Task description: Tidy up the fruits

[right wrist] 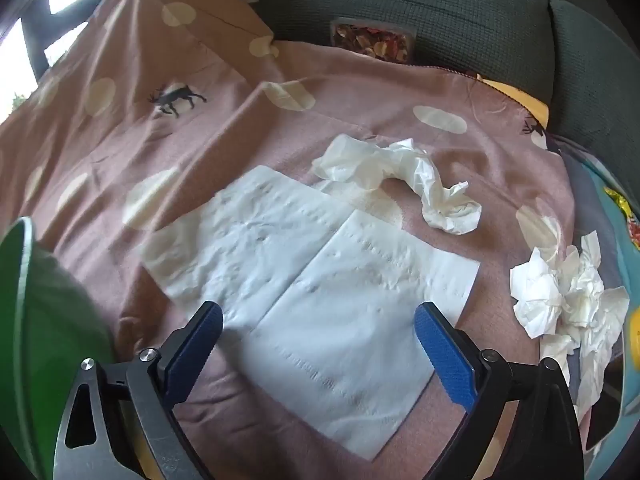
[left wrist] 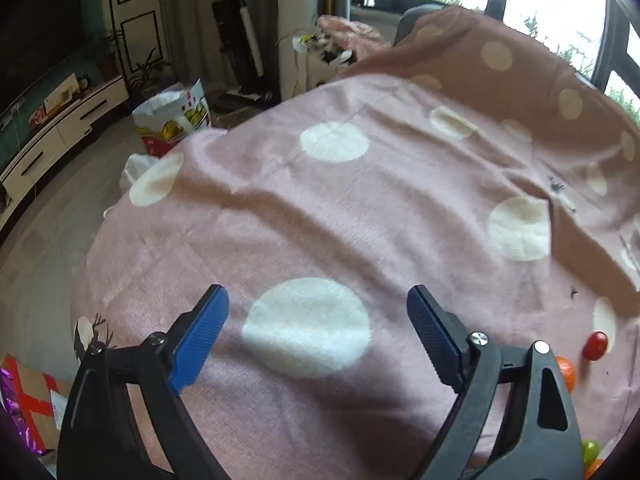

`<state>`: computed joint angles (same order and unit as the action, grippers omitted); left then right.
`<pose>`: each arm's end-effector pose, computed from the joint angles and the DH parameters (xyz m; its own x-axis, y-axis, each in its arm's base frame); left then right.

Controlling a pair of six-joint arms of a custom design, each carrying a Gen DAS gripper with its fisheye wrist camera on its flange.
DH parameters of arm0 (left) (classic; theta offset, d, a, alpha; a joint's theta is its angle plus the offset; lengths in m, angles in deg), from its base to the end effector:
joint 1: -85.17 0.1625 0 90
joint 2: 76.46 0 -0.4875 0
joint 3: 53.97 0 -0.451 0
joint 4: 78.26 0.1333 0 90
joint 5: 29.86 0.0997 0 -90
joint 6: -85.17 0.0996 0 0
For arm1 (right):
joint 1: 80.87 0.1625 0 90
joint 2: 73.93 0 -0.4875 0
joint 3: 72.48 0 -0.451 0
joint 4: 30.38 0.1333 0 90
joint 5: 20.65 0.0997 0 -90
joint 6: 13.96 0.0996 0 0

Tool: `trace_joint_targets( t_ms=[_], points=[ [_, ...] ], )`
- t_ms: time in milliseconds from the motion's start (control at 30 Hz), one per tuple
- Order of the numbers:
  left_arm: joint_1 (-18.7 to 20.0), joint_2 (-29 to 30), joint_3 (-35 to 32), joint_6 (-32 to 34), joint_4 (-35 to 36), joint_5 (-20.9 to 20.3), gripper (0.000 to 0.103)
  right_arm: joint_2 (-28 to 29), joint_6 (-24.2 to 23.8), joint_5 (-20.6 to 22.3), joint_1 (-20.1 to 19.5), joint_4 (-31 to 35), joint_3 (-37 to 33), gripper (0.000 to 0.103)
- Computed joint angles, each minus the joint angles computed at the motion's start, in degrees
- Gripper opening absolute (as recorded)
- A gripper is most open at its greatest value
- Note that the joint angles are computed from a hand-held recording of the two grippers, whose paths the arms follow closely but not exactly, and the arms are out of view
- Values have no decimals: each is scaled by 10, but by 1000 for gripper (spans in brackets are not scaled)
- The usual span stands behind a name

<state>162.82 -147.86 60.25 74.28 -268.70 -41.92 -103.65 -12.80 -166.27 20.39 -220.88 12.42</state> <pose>0.1062 -0.5937 0.3910 -0.3955 -0.8472 -0.3547 0.0405 0.3697 -0.9282 0.2046 -0.7658 0.0653 -0.6710 0.4791 0.5658 -0.1237 0.6801 -0.7226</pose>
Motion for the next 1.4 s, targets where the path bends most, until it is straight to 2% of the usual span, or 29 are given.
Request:
trace_joint_targets(
  t_ms=[33,100,167,200,267,333,433,533,600,767,900,1000,1200,1400],
  points=[
    [-9,4,0,44,-45,-3,91,-1,-35,4,10,-33,6,95],
    [-27,-4,10,73,-78,-31,91,6,-125,-15,39,-108,4,95],
    [-46,-13,25,107,-111,-69,91,1,-211,29,64,-192,21,95],
    [-56,-14,29,122,-119,-81,91,-3,-237,49,76,-218,29,95],
    [-76,-16,39,156,-134,-108,91,-7,-248,72,98,-235,36,95],
    [-93,-20,50,182,-139,-147,92,-13,-244,128,116,-222,54,95],
    [-115,-21,64,202,-146,-184,93,-26,-227,244,128,-143,74,95],
    [-119,-29,70,197,-119,-224,94,-27,-183,365,123,-36,70,95],
    [-118,-29,71,193,-107,-234,94,-15,-177,399,121,15,59,95],
    [-103,-25,66,160,-64,-220,94,28,-216,359,136,52,33,94],
    [-96,-29,68,146,-56,-222,94,23,-182,420,121,97,34,88],
    [-95,-28,68,150,-58,-223,94,22,-167,440,114,132,26,87],
    [-83,-37,65,95,-3,-239,94,36,-156,403,117,183,2,87],
    [-80,-45,68,64,36,-245,93,33,-152,403,120,172,11,87]
  ],
)
